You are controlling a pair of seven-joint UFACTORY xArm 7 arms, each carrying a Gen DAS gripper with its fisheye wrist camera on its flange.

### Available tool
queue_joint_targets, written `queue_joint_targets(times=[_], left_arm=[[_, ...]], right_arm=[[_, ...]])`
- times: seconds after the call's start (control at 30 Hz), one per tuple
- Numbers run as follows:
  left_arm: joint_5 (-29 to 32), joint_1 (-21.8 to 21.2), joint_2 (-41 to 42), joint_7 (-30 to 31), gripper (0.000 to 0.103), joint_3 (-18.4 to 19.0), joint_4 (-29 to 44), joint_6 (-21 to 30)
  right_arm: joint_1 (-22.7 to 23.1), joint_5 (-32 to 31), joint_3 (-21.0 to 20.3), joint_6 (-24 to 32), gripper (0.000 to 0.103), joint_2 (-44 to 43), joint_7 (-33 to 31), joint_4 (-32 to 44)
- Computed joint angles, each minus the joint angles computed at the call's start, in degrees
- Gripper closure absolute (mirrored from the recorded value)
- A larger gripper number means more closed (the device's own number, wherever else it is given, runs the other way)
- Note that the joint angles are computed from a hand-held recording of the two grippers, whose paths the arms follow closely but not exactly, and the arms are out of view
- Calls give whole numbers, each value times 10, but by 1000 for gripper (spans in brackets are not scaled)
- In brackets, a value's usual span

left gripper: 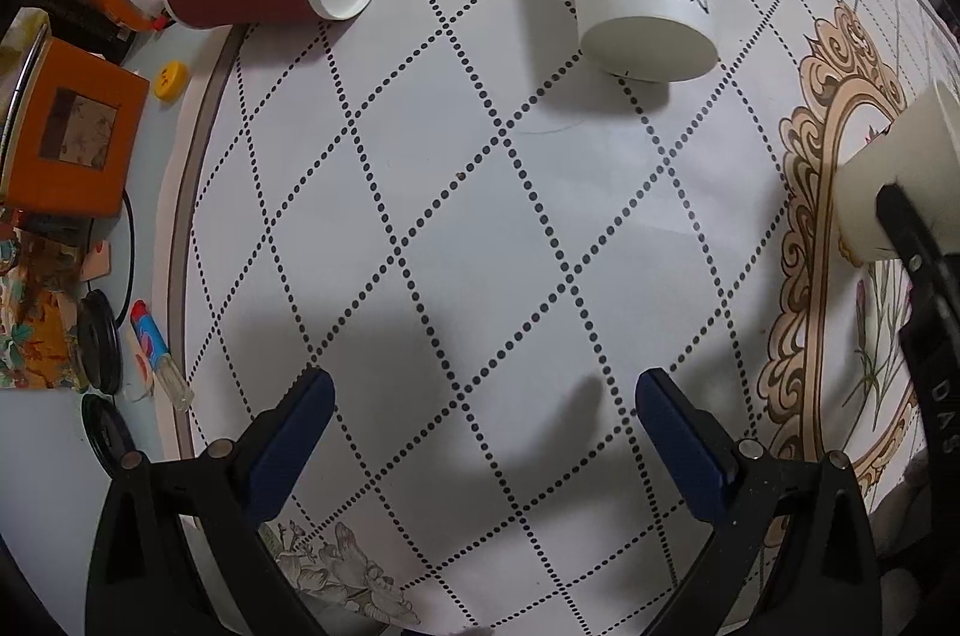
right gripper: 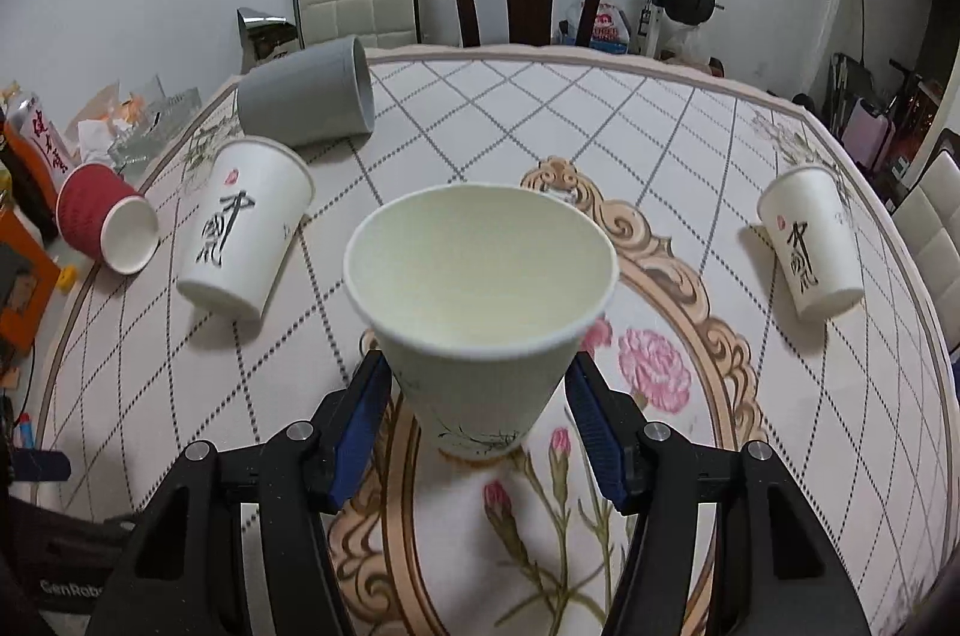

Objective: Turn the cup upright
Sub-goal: 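Lower the upright cup onto the floral oval and open the right gripper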

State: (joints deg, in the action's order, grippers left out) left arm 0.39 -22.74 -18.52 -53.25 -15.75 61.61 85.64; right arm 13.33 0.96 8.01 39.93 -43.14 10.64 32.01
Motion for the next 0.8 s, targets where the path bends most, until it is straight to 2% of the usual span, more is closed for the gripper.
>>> queue_joint_targets(times=[0.13,0.27,0.5,0.53,0.63,0.77,0.8], left_arm=[[2,-8,-13,-9,1,-11,4,10],[6,-16,-19,-15,1,-21,15,20],[14,-33,-25,-39,1,-43,64,52],[16,-35,-26,-42,1,-47,72,56],[28,-38,-37,-49,1,-59,104,74],[60,-40,-35,-54,1,-86,175,109],[69,-37,-34,-43,1,-83,188,112]], right_arm=[[2,2,-4,32,40,-18,-6,-5],[-4,-1,-2,62,26,-42,-2,-3],[-22,-14,5,149,16,-108,13,17],[-27,-17,5,171,15,-122,17,26],[-45,-33,11,233,1,-142,22,65],[-60,-45,9,308,0,-161,17,132],[-64,-47,8,318,0,-163,15,147]])
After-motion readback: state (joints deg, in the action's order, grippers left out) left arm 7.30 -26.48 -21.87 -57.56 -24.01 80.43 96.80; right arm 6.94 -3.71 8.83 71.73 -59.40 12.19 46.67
